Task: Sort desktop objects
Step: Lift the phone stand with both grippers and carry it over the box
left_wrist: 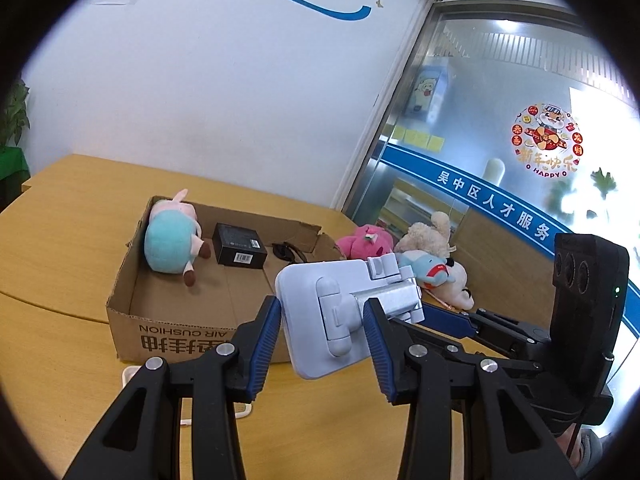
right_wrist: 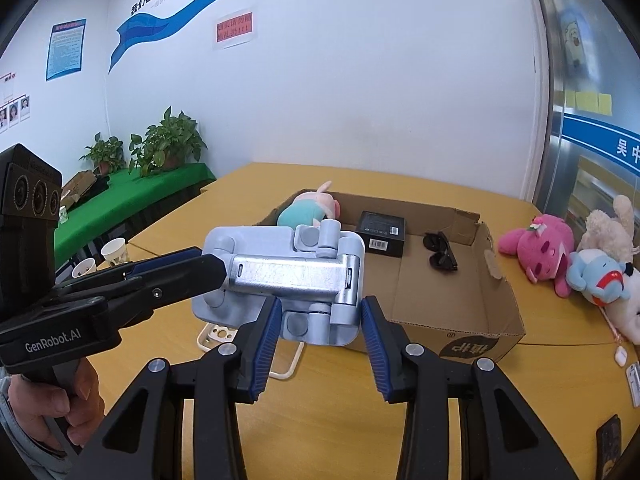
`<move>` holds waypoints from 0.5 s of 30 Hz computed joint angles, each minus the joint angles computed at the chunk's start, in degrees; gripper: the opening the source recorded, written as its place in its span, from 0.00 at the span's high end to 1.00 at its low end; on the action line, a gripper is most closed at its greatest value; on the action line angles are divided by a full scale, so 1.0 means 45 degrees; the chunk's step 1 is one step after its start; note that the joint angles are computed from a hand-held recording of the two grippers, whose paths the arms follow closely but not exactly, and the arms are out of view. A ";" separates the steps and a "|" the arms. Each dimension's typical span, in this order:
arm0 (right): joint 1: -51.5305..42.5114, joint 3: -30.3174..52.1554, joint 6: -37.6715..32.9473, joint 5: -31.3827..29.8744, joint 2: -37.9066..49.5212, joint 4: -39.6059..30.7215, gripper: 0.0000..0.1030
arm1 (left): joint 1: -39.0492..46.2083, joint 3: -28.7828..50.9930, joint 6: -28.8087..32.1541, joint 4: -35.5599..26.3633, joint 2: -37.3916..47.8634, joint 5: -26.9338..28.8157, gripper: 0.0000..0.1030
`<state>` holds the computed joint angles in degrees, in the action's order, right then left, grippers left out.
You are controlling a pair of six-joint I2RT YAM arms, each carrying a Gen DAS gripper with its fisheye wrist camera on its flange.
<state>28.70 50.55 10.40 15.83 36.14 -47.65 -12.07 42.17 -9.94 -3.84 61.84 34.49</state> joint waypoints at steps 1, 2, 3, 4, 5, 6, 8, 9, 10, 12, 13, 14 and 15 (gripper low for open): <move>0.0068 0.0016 -0.0001 0.0098 -0.0023 -0.0040 0.61 | -0.0015 0.0031 -0.0005 0.0017 -0.0012 -0.0025 0.59; 0.0067 0.0037 -0.0032 0.0128 0.0013 -0.0017 0.61 | -0.0044 0.0114 0.0015 0.0015 0.0036 -0.0071 0.59; 0.0086 0.0088 -0.0003 0.0152 0.0026 -0.0052 0.61 | -0.0044 0.0128 0.0047 0.0027 0.0060 -0.0079 0.59; -0.0032 0.0123 -0.0036 0.0047 0.0080 -0.0012 0.61 | 0.0012 0.0207 0.0115 0.0014 0.0164 -0.0025 0.59; 0.0023 0.0174 0.0020 0.0098 0.0129 -0.0028 0.61 | 0.0019 0.0335 0.0148 -0.0020 0.0298 -0.0016 0.59; -0.0011 0.0195 0.0014 0.0085 0.0202 0.0026 0.61 | 0.0041 0.0402 0.0183 -0.0027 0.0387 0.0017 0.59; -0.0088 0.0256 0.0002 0.0041 0.0350 0.0103 0.61 | 0.0079 0.0599 0.0246 -0.0065 0.0603 0.0038 0.59; -0.0208 0.0289 -0.0030 -0.0084 0.0446 0.0171 0.61 | 0.0116 0.0646 0.0297 -0.0009 0.0734 0.0075 0.59; -0.0215 0.0319 -0.0006 -0.0087 0.0510 0.0202 0.61 | 0.0119 0.0715 0.0336 -0.0024 0.0806 0.0068 0.59; -0.0457 0.0375 -0.0118 -0.0291 0.0695 0.0376 0.61 | 0.0146 0.0920 0.0391 -0.0026 0.1065 0.0059 0.59; -0.0588 0.0422 -0.0172 -0.0418 0.0802 0.0440 0.61 | 0.0177 0.1013 0.0421 -0.0009 0.1216 0.0081 0.59; -0.0774 0.0440 -0.0260 -0.0594 0.0927 0.0554 0.61 | 0.0194 0.1137 0.0446 -0.0020 0.1371 0.0078 0.59; -0.0916 0.0487 -0.0328 -0.0717 0.1102 0.0676 0.61 | 0.0241 0.1268 0.0456 0.0000 0.1549 0.0115 0.59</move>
